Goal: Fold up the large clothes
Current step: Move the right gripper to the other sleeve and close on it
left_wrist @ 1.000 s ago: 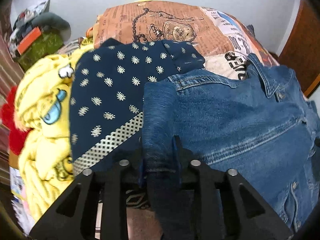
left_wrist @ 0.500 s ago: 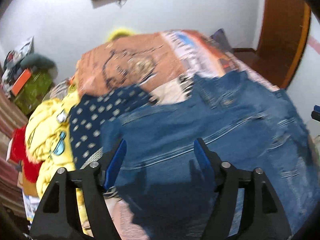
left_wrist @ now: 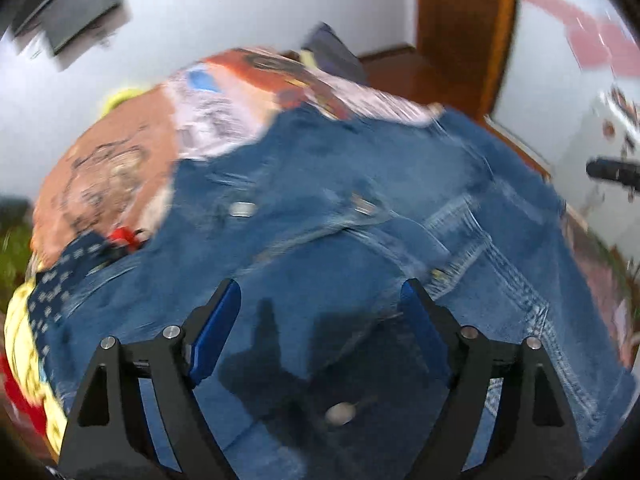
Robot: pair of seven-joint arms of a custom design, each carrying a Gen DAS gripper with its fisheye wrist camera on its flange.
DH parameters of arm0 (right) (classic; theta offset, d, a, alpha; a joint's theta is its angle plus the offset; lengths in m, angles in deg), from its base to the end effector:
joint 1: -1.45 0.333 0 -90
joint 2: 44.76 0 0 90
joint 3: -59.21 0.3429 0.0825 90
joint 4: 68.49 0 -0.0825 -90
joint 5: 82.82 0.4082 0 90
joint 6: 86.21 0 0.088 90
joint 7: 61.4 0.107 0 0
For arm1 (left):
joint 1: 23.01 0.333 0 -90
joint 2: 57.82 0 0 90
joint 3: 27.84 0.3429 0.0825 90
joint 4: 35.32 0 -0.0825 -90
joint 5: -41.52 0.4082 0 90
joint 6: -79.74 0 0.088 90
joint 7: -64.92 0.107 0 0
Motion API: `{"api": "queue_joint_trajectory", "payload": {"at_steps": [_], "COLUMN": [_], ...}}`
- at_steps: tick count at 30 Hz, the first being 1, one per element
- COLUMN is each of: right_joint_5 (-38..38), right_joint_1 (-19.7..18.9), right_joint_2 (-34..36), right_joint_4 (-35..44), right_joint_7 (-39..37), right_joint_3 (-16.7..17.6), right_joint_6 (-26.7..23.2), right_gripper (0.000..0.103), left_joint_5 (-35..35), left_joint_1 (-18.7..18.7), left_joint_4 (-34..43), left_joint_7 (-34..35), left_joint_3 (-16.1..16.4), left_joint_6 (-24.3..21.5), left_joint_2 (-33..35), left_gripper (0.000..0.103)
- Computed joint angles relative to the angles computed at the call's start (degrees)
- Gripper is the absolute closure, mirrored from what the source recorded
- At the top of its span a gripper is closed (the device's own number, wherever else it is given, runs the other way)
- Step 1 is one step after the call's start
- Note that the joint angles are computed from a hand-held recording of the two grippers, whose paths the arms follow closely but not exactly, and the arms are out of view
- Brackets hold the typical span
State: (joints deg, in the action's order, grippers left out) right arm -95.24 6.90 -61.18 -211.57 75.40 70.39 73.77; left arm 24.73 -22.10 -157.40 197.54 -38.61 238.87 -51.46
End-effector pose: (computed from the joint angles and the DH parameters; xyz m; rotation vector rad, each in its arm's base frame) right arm 0.4670 0.1533 0.4625 -1.5055 2.1204 -0.4174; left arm 0.6134 -0.0910 0.4278 -1.1872 2.4346 -0.5912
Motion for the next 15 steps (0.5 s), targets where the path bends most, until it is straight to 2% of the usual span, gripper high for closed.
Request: {"api": "queue_joint_trajectory", "payload": {"at_steps": [2, 4, 6, 8, 9, 10, 13, 15], "right_joint_5": [2.4, 5.0, 8.0, 11.1, 12.8, 14.9, 23.8, 31.5], "right_joint_1": [0.9, 1.5, 2.3, 2.9, 3.1, 3.6, 6.8, 9.5], "right_joint_2": [-0.3, -0.1, -0.5, -0.4, -0.1, 0.2, 0.8, 1.6], "right_joint_4": [-1.5, -2.7, -4.1, -5.0, -5.3, -5.5, -6.3, -6.4], "right_joint_7": [-1.2, -2.6, -4.5, -6.4, -7.2, -8.4, -14.4, -19.6], "right_joint_3": [-1.4, -2.5, -3.8, -4.7, -5.2, -6.0, -9.5, -12.2], "right_joint_6": [0.0, 0.6, 1.2, 1.8, 2.2, 2.8, 4.8, 6.3], "right_gripper": [0.021, 0.021, 0.021, 0.021, 0.021, 0.021, 0.021, 0.021], "left_joint_5": [6.3, 12.1, 15.3, 13.2, 11.8, 10.7, 7.0, 1.8], "left_joint_1": [-1.9, -3.0, -3.2, -1.2, -0.2, 0.5, 2.0, 3.6], "left_joint_4": [-0.4, -0.3, 0.3, 0.5, 0.9, 1.1, 1.5, 2.7], "left_joint_7": [-3.2, -6.5, -9.1, -7.1, -6.0, -5.4, -2.8, -0.3], "left_joint_3": [0.3, 0.7, 0.5, -1.8, -2.9, -3.6, -5.4, -6.9], "left_joint_6": [1.7, 2.7, 3.9, 4.8, 4.5, 4.0, 4.1, 2.4], "left_joint_2": [1.9, 3.7, 5.5, 6.2, 6.4, 6.4, 6.0, 5.4], "left_gripper": [0.023, 0.038, 0.040, 0.049, 0.062, 0.068, 0.082, 0.085]}}
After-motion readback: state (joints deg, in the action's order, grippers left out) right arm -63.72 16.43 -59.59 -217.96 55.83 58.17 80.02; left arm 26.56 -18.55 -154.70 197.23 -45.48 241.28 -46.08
